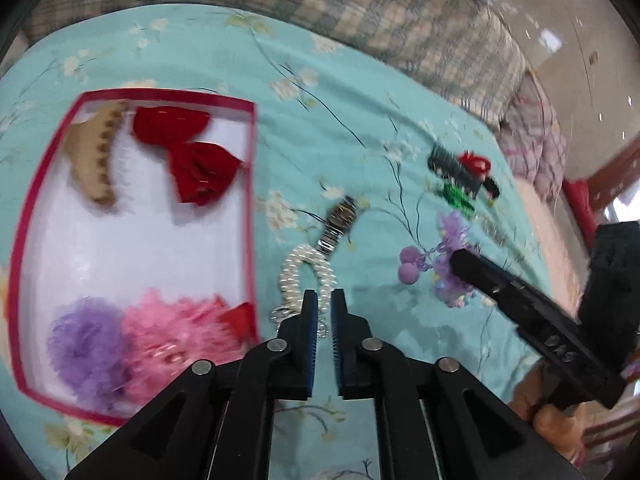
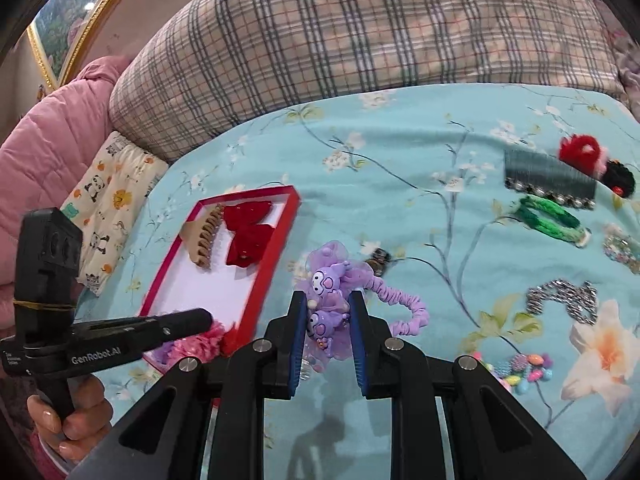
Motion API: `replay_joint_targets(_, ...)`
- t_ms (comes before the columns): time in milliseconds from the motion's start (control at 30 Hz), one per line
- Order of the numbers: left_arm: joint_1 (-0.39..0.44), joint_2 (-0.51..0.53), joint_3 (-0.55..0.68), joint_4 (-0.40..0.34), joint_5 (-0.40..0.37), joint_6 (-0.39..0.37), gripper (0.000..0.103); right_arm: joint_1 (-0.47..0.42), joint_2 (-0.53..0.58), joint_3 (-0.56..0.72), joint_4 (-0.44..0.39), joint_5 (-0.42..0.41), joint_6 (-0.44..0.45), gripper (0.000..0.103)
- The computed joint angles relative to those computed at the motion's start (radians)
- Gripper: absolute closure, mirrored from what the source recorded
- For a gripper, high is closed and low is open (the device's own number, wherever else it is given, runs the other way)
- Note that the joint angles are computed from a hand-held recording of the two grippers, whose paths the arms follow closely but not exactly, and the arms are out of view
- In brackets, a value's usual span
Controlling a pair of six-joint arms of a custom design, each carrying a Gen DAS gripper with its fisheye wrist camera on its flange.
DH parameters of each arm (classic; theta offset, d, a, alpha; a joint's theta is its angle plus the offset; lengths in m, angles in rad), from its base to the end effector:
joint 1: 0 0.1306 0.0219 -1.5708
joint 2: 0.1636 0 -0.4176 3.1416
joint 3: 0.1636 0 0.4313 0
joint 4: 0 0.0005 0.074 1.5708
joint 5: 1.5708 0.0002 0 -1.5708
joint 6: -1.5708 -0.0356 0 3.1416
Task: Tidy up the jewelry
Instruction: 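Lift the pearl bracelet with the left tool while the right tool lifts the bear scrunchie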
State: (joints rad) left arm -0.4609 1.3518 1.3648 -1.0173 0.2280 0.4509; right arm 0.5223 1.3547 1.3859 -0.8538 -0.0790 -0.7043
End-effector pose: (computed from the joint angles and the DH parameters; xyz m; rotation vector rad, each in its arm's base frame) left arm 0.4335 -0.2248 0.4614 0.1022 2.6643 -0.6155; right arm 0.4369 0.2541 0.4807 0.1884 2.4903 0.6449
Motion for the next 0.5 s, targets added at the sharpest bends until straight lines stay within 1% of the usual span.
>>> replay_joint_targets(33,-0.012,0.024,0.019,-0.010,-0.016,-0.008,0.083,-0.006,-0.010,-0.011,0.001,0.001,-0.005,0.083)
replay_joint_targets(67,-0.021,0.047,0.038,-0.017,-0.024,-0.021,0.077,-0.014,-0.021,-0.024,-0.001,0.003,-0.011,0.083)
replay_joint_targets(100,-0.036,0.072,0.057,-0.025,-0.032,-0.042,0.061,-0.020,-0.028,-0.031,-0.003,0.003,-0.016,0.083)
replay_joint_targets(133,-0.054,0.098,0.079,-0.040,-0.062,-0.055,0.053,-0.031,-0.040,-0.046,-0.001,0.002,-0.024,0.083)
replay_joint_targets(167,-0.069,0.123,0.098,-0.057,-0.093,-0.069,0.053,-0.042,-0.052,-0.060,-0.002,0.005,-0.033,0.083)
replay_joint_targets(233,-0.086,0.170,0.132,-0.083,-0.121,-0.090,0.054,-0.059,-0.070,-0.083,-0.003,0.009,-0.045,0.083)
replay_joint_targets(400,-0.114,0.272,0.194,-0.140,-0.183,-0.104,0.058,-0.095,-0.105,-0.130,0.000,0.002,-0.071,0.083)
replay_joint_targets(433,-0.118,0.289,0.201,-0.146,-0.187,-0.104,0.063,-0.101,-0.110,-0.138,0.003,0.000,-0.075,0.083)
replay_joint_targets(500,-0.121,0.305,0.201,-0.151,-0.197,-0.100,0.070,-0.107,-0.118,-0.148,0.007,-0.005,-0.077,0.083)
